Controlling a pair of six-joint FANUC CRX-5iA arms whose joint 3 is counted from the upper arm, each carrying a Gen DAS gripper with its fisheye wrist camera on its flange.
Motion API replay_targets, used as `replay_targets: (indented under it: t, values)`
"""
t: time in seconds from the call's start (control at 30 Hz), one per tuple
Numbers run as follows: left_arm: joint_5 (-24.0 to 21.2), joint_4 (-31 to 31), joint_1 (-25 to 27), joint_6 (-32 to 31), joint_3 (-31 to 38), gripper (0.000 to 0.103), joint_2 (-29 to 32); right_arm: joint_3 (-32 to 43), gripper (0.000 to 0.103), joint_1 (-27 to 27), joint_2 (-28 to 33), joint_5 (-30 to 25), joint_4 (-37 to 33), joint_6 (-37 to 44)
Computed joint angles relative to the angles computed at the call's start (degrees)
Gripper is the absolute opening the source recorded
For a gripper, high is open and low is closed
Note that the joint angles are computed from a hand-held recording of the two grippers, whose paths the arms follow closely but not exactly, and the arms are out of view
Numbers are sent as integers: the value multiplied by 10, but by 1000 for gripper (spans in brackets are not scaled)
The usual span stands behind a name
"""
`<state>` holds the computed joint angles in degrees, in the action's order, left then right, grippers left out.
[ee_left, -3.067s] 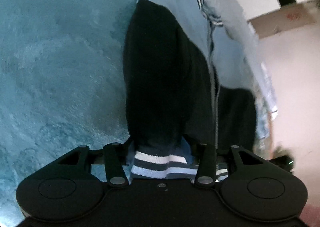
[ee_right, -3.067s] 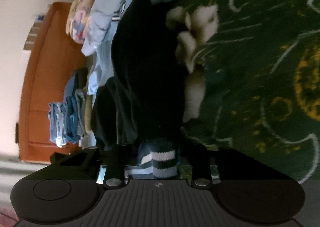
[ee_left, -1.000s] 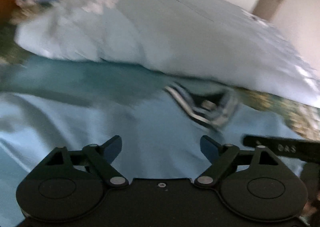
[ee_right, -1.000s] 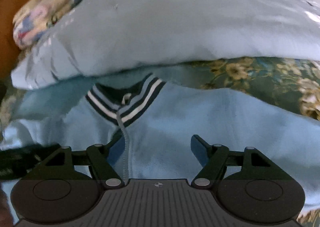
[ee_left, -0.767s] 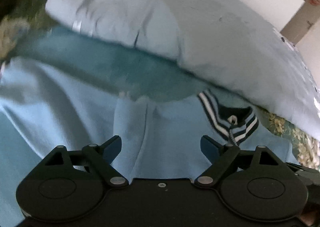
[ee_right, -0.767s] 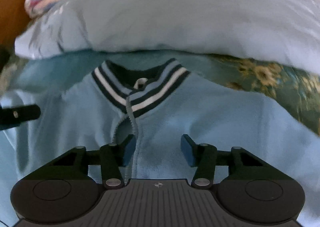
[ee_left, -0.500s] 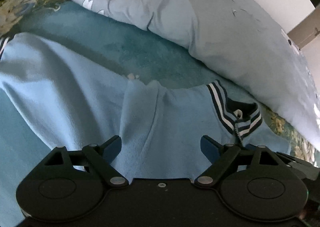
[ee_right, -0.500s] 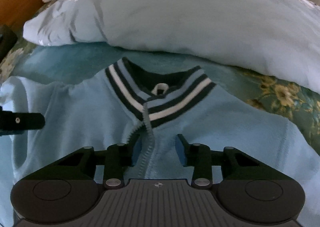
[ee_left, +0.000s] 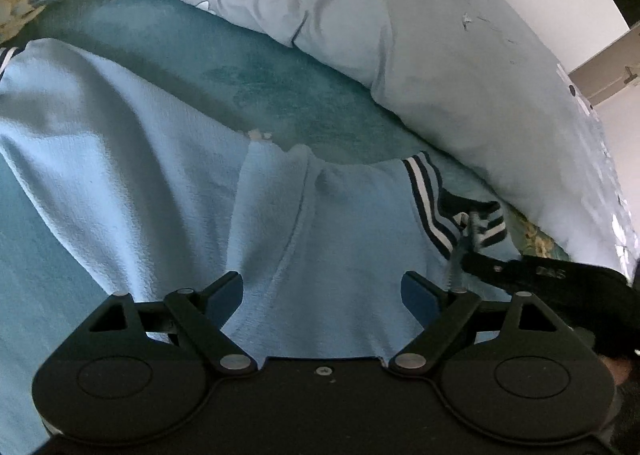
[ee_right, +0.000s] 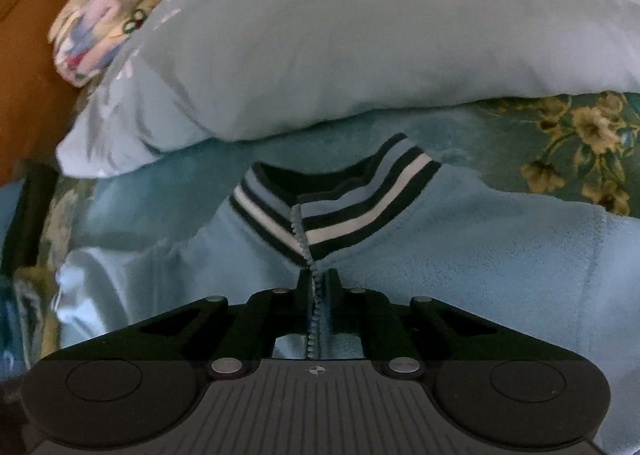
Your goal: Fold clothes
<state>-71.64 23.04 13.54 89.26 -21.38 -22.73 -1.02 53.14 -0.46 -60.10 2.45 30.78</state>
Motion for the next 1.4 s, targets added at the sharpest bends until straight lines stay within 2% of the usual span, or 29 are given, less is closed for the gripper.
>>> replay_targets:
  t: [0.17,0.23,0.37,0.43,0.5,0.6,0.67,0.7,0.73,0.83,1.03,1.1,1.2,1.33,1.4]
  values:
    - [-6,4,-5,-16,1,86,-2,1,7,-4,8,-13,-10,1]
    - [-8,4,-5,-20,1,86,-6,-7,21,-1,-3,-6,-4,0]
    - [-10,13,-1,-31,-1,86,-17,-37,23,24,-43,-5,50,-34]
    - [-10,23,-6,-46,0,86,-17,-51,29,39,-65,-15,63,-51]
    - [-4,27,-25,-60,7,86,-8,-66,34,57,-87,-30,73,-70]
    - [6,7,-78,-67,37,85,23,-92,35,89,-122,-58,97,-123]
    - [34,-4,-119,-89,48,83,40,-113,36,106,-152,-67,103,-172]
    - [42,-30,-144,-90,60,76,51,-125,39,117,-167,-72,108,-200]
    - [49,-56,-168,-91,72,61,62,-132,40,123,-177,-79,110,-217]
    - [67,-126,-227,-98,97,47,89,-154,42,144,-206,-100,117,-264]
    - [101,-175,-280,-96,97,42,101,-200,47,174,-261,-119,133,-333]
    - [104,-220,-305,-72,111,39,111,-210,47,181,-273,-124,139,-354]
    - [106,-265,-327,-43,122,23,120,-224,48,190,-289,-126,145,-380]
    - [124,-213,-297,-38,98,22,105,-242,49,200,-311,-118,150,-405]
    - [121,-227,-300,-26,102,22,102,-247,49,204,-316,-117,151,-412]
